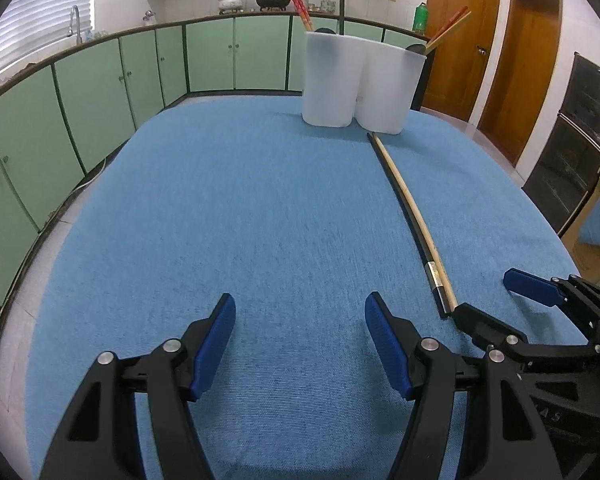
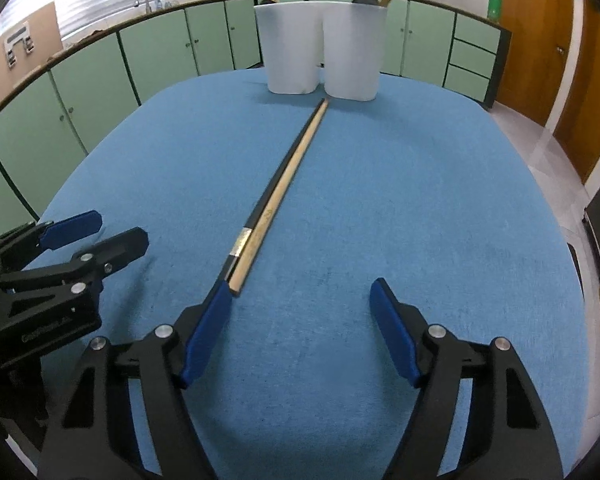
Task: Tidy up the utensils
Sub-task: 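Open both grippers and move them back over the last chopsticks, then grasp the wooden chopstick with the right gripper while the left grasps the black one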
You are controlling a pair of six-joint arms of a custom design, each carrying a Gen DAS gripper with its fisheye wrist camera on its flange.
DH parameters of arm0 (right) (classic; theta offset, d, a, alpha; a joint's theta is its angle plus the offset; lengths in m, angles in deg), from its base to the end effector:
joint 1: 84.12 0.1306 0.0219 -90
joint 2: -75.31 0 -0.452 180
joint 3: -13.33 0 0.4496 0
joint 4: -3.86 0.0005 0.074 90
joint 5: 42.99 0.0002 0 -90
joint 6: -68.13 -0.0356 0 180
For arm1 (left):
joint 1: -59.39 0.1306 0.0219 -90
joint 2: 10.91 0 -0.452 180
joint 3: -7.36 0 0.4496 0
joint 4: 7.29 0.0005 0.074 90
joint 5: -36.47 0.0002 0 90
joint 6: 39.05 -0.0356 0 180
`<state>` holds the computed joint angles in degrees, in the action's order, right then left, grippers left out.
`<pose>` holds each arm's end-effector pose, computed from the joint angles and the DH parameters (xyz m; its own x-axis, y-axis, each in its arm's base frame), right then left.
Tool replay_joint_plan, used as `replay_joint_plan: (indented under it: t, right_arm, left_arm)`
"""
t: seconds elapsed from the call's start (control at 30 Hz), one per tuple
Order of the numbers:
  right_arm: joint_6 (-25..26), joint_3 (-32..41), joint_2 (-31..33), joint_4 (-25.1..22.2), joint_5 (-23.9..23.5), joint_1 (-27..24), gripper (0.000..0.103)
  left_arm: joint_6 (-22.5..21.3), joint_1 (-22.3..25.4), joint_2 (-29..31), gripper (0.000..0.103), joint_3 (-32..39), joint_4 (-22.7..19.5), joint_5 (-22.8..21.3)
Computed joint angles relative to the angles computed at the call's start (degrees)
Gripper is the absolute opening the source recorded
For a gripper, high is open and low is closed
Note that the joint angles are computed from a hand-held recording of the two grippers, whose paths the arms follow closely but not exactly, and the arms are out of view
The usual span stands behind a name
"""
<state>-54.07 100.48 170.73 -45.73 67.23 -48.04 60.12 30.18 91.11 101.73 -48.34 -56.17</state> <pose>0.4654 0.3233 0.4249 -0.7944 0.0399 -0.6061 0.0228 0.9991 0.0358 0.5538 -0.3083 0.4304 -0.7208 0.2206 -0.6571 0.3506 0.9338 -0.0710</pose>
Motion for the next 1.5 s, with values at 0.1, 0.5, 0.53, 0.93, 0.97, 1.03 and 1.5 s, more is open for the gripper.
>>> replay_joint_plan:
  t: [0.1,0.5,0.53,0.93,0.97,1.03,1.5]
  right_arm:
    - [-0.49,0.20,0.08,-1.77,2.03,-0.03,0.069]
    - [0.99,1.07,0.92,-1.21,0.85,0.44,0.068]
    - [1.03,1.35,1.10,-1.48,1.00,0.39,0.067]
    - [-1.59,-2.58,-2.37,2.35,-2.02,-0.64,0.049]
    - [-1.80,-2.43,-2.05,2.41,-2.49,-0.69,0.046]
    - [-1.45,-1.98,-1.47,2.46,-1.48,-0.46,0.038]
    - [-2.49,-4.89,-4.46,2.94,-0.89,-1.64,0.006]
  left_arm:
    - [0.04,-0.05,0.24,0.067,0.25,-0.15,-0.05]
    - [-0.39,-0.29,0.08,0.067,-0.20,0.04,-0.85]
    - [-0.36,-0.28,0.11,0.067,-0.18,0.01,-0.78]
    - [-0.42,-0.31,0.19,0.067,-0.03,-0.30,-0.75]
    - [-0.48,-0.35,0.09,0.067,-0.14,-0.14,-0.86]
    - [-0.46,-0.40,-0.04,0.067,-0.27,0.08,-1.02]
    - [1.01,-2.30,-0.04,0.067,0.57,-0.30,1.37]
